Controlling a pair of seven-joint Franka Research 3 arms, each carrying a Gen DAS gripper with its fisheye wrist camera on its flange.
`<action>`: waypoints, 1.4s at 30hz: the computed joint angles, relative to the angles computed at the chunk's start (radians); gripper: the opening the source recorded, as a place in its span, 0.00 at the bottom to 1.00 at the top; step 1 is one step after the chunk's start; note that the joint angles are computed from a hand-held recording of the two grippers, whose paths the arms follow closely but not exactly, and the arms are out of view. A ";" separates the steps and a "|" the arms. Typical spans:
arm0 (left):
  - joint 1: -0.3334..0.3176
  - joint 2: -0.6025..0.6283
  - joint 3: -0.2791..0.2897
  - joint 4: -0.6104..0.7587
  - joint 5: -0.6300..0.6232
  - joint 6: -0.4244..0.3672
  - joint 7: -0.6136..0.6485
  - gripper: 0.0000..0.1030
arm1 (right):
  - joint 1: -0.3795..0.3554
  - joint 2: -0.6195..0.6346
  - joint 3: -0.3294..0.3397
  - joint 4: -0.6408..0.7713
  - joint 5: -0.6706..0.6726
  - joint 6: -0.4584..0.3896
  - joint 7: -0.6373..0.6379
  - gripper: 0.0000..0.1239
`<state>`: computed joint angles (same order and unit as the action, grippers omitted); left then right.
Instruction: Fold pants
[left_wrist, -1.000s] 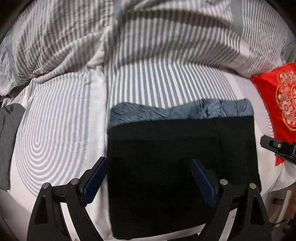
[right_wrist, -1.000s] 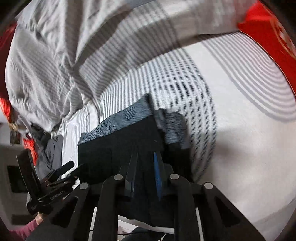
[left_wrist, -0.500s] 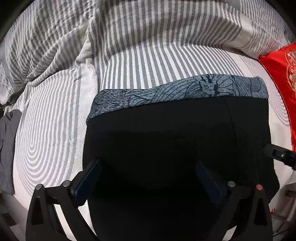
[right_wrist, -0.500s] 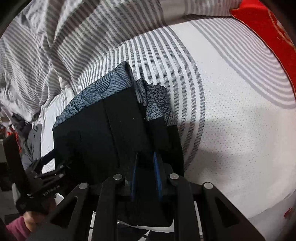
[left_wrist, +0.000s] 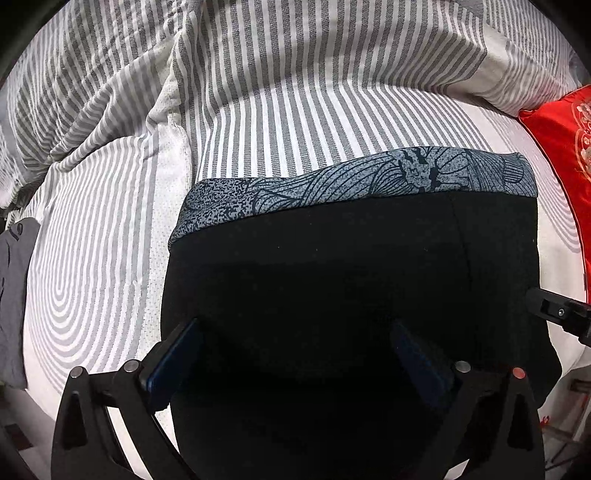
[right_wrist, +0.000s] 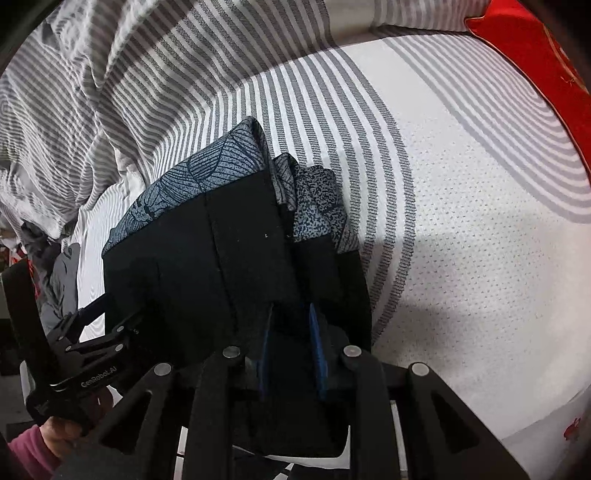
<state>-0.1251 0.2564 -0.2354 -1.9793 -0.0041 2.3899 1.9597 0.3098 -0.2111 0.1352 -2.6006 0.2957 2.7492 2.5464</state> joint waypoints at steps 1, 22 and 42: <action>0.002 0.002 -0.001 0.002 -0.004 -0.002 0.004 0.99 | -0.002 0.000 0.002 0.000 -0.005 0.000 0.003 0.18; 0.007 0.024 -0.003 0.034 -0.028 -0.030 -0.021 0.99 | -0.051 -0.026 0.063 0.072 -0.238 -0.144 0.244 0.35; 0.003 0.020 -0.002 0.029 -0.018 -0.032 -0.020 0.99 | 0.046 0.078 0.031 0.172 -0.334 -0.241 0.283 0.48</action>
